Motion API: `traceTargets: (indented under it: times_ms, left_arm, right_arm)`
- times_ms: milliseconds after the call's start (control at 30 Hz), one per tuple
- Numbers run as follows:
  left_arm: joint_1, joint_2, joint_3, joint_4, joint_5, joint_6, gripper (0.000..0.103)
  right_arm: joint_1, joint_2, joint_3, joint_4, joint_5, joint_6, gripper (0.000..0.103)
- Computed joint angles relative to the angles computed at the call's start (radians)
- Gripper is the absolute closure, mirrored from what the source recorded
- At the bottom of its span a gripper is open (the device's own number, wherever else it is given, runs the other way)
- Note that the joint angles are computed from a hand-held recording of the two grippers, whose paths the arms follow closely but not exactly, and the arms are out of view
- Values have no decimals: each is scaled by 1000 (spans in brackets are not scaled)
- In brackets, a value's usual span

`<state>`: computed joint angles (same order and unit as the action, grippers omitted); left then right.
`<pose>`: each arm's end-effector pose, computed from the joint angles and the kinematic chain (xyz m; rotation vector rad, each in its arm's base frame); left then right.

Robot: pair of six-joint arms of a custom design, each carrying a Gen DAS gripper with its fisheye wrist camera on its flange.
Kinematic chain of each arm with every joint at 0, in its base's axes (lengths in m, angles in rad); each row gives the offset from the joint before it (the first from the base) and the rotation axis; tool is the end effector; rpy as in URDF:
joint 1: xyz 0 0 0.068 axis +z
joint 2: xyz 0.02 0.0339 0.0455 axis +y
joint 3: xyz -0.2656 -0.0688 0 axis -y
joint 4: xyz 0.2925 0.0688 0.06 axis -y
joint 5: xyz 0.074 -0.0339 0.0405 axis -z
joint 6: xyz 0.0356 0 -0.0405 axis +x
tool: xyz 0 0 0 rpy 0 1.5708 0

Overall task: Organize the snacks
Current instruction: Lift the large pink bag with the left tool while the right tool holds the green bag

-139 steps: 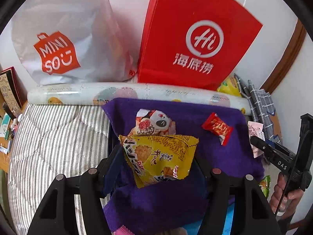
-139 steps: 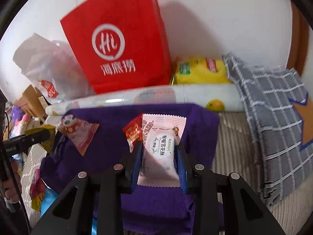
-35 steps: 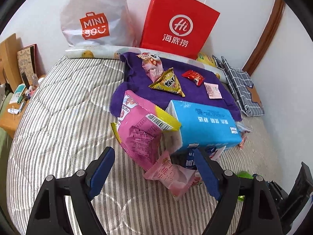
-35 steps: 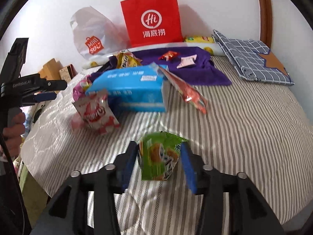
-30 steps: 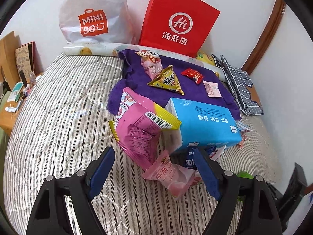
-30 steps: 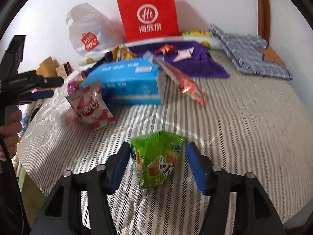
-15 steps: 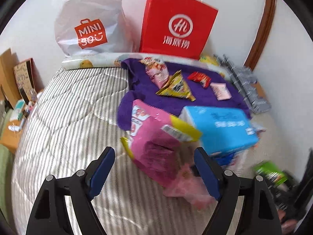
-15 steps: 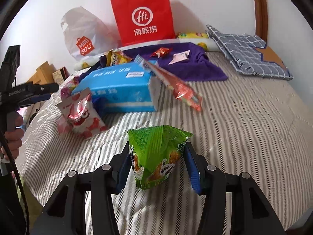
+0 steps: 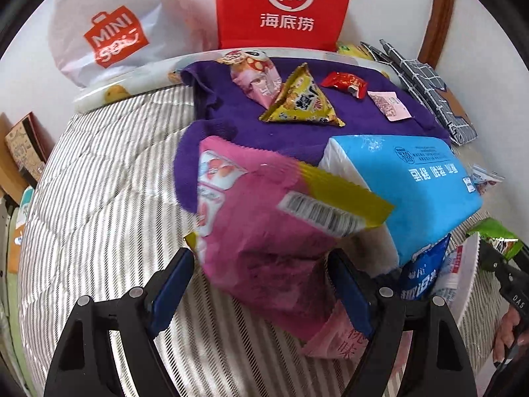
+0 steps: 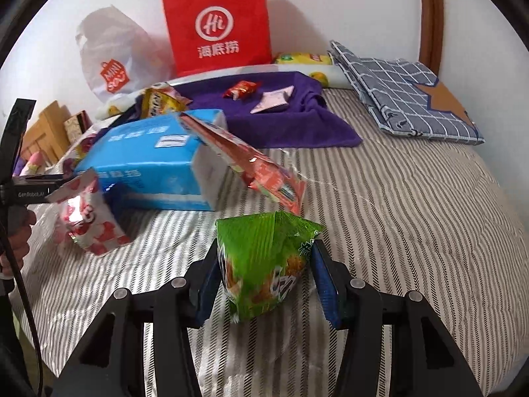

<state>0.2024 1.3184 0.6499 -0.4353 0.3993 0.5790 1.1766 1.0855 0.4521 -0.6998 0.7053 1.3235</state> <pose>0.2658 0.0404 0.1411 0.5985 2.4845 -0.2464 0.0947 0.1677 0.1254 0.2815 2.3874 -0.0066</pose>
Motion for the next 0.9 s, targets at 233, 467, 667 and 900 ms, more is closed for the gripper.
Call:
traceTargets:
  times_ms: [233, 467, 667, 900]
  left_arm:
    - [25, -2, -14, 28, 89, -10, 35]
    - [103, -33, -6, -48, 143, 26, 36]
    - [218, -69, -1, -133, 162, 81, 36]
    - [228, -58, -43, -71, 126, 33, 36]
  right_arm:
    - [-16, 43, 16, 4, 3, -19, 51]
    - [-15, 50, 21, -6, -2, -16, 51]
    - [-7, 89, 46, -28, 7, -8, 51]
    - [-10, 95, 49, -34, 5, -7, 51]
